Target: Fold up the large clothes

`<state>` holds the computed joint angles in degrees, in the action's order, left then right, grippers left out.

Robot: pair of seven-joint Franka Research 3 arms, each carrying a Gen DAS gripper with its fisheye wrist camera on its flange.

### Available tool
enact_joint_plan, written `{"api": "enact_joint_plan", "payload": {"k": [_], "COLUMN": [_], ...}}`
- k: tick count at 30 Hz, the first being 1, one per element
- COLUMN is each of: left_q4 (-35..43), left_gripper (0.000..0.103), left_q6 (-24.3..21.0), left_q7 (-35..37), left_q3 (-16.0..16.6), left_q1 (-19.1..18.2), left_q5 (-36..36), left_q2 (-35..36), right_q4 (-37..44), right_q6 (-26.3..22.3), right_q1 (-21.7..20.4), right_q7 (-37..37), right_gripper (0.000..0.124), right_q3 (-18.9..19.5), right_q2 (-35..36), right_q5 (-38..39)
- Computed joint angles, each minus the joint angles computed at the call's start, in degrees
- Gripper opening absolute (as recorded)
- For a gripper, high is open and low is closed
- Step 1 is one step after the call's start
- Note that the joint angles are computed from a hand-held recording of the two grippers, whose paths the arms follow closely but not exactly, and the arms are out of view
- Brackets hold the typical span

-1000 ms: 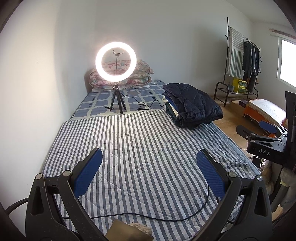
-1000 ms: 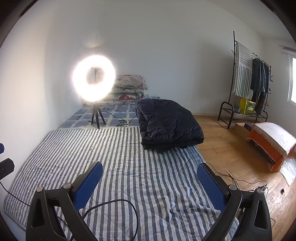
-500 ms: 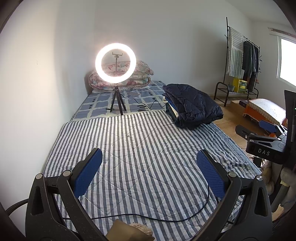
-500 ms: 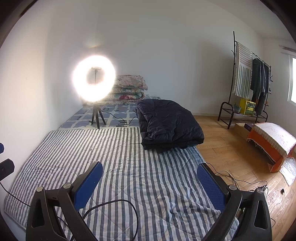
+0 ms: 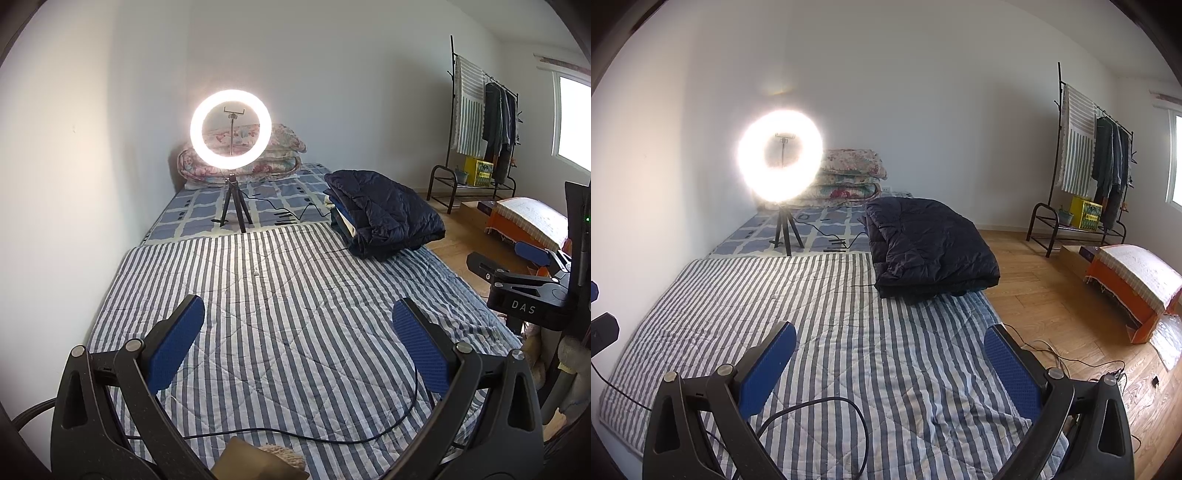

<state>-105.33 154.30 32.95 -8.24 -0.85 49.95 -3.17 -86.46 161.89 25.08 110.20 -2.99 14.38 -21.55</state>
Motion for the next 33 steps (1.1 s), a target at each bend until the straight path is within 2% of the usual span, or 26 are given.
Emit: {"api": "enact_joint_plan", "payload": {"k": [33], "left_q4": [1.31], "left_gripper": [0.103], "left_q6": [-0.55], "left_q7": [0.88], "left_q3": [-0.08], "left_q1": [-0.04], "left_q5": [0.23], "left_q2": [-0.11], "right_q4": [-0.23], "right_q6": [0.14], "right_q1": [0.02], "right_q7": [0.14], "right_gripper": [0.103], "right_q3": [0.08], "right_q2": [-0.17], "right_q5": [0.13]}}
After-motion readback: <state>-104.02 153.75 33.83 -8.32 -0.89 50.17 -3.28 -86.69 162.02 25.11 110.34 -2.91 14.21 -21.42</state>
